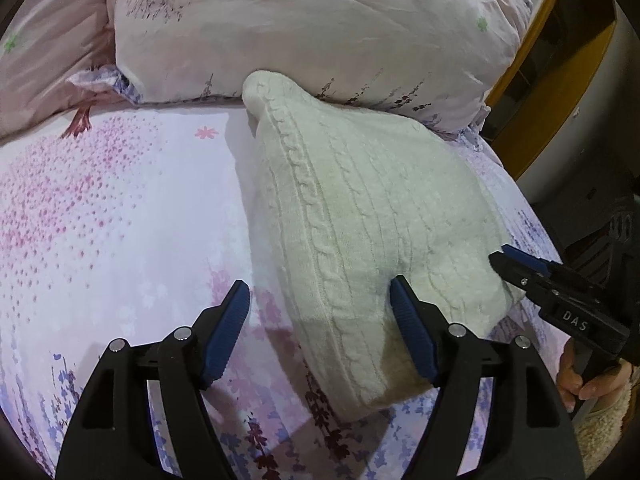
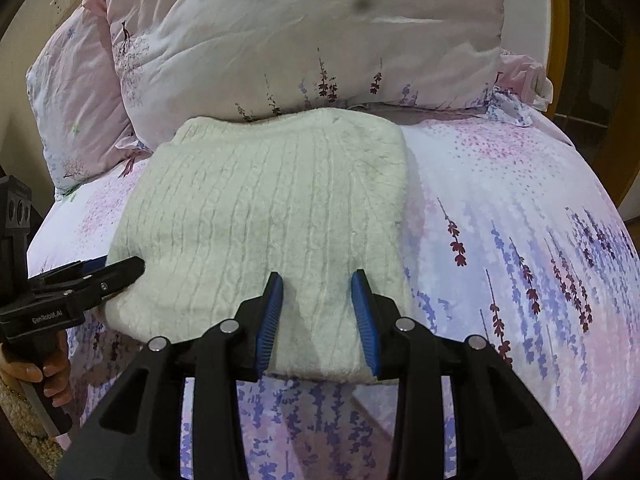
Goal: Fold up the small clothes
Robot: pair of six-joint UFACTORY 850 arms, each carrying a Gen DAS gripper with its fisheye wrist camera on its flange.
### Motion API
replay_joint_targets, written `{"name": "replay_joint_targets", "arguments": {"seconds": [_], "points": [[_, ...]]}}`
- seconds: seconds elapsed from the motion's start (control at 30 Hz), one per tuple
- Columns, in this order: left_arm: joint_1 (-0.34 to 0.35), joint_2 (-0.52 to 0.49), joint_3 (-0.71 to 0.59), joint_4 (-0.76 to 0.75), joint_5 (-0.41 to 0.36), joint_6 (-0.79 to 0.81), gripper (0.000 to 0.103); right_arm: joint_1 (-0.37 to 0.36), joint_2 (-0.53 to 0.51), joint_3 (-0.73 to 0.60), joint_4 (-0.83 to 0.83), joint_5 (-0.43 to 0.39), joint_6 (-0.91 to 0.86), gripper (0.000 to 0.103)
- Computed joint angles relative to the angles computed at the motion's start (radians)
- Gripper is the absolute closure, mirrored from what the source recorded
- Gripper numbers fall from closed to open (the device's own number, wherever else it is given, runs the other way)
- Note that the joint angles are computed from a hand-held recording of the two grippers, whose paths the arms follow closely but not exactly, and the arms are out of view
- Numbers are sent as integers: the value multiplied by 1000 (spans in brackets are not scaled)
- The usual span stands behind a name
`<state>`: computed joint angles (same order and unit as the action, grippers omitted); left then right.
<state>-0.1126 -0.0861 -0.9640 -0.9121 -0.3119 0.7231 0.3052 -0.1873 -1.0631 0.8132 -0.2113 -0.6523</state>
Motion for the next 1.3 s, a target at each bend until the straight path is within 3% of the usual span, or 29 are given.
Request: {"name": "replay_joint_targets", "arguments": {"seconds": [0.1,0.17,0.23,0.27,0.3,0.4,0.53,0.6,0.87,1.1,1.3], "points": [[-6,2,1,28,11,-23,27,11,6,3,-136,13,130,68],[12,1,-10,20,-36,-30,27,5,7,-6,-138,-19,132,64],[46,-2,-22,-33,-107,-10,20,-24,8,-20,27,-94,-14,37],[62,-6,-27,-67,-137,9,19,-51,10,-32,132,-158,-86,31],[75,-12,-34,-90,-160,16,19,-75,14,-33,236,-184,-149,25],[109,-43,-67,-124,-245,5,13,-131,-2,-51,434,-232,-251,20],[121,-91,-123,-140,-306,-15,12,-204,-102,-135,481,-365,-160,19],[112,-107,-145,-110,-293,-46,12,-217,-142,-170,482,-393,-123,19],[56,-143,-212,68,-207,-149,10,-204,-230,-266,410,-406,-53,19],[50,-179,-242,53,-223,-122,10,-200,-273,-300,387,-433,-33,19],[53,-199,-252,-7,-239,-57,10,-193,-291,-314,432,-502,-92,34]]}}
